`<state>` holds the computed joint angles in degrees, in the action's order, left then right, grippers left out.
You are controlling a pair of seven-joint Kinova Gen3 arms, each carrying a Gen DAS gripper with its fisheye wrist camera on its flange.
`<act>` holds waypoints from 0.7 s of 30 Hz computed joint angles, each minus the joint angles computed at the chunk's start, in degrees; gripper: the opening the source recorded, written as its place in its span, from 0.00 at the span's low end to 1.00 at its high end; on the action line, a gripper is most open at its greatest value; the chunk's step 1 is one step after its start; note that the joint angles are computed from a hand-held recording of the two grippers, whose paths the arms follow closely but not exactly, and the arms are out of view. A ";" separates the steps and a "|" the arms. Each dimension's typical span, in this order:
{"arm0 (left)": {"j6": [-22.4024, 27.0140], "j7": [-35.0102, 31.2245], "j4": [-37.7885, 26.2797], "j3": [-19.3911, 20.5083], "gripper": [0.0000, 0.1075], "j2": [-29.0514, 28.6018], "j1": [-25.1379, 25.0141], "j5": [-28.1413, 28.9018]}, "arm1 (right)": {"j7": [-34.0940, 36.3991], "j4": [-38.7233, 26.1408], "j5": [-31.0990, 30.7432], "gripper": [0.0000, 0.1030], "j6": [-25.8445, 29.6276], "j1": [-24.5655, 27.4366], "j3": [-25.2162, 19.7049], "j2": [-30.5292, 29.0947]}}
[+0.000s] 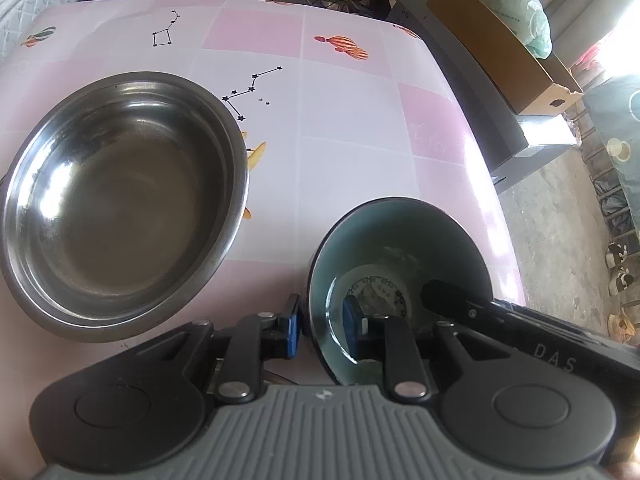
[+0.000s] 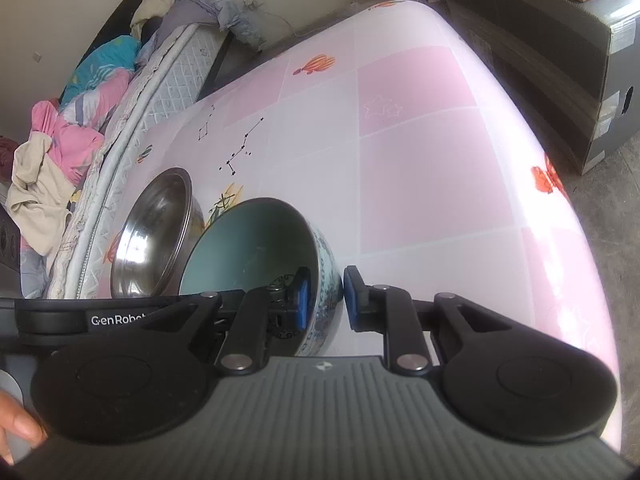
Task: Organize plates and bowls
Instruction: 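Lift the teal bowl with the right tool and carry it toward the steel bowl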
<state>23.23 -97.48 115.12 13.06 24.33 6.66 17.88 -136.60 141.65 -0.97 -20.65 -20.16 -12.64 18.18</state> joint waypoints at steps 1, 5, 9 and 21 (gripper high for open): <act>0.11 0.09 -0.03 -0.04 0.20 0.10 0.05 0.03 | -1.14 0.23 1.35 0.20 -0.80 1.40 -1.16 0.58; 0.79 0.17 -0.54 -0.03 0.20 0.83 0.01 0.15 | -2.07 0.36 1.84 0.21 -2.22 1.04 -1.28 2.05; -0.11 0.44 -0.09 -0.17 0.23 0.68 0.64 -0.17 | -0.82 0.61 -0.59 0.21 -2.76 -1.46 0.26 2.12; -1.89 -1.75 1.35 1.68 0.23 -0.72 -0.47 1.01 | -0.11 0.84 -1.53 0.21 -1.70 -1.92 1.39 0.60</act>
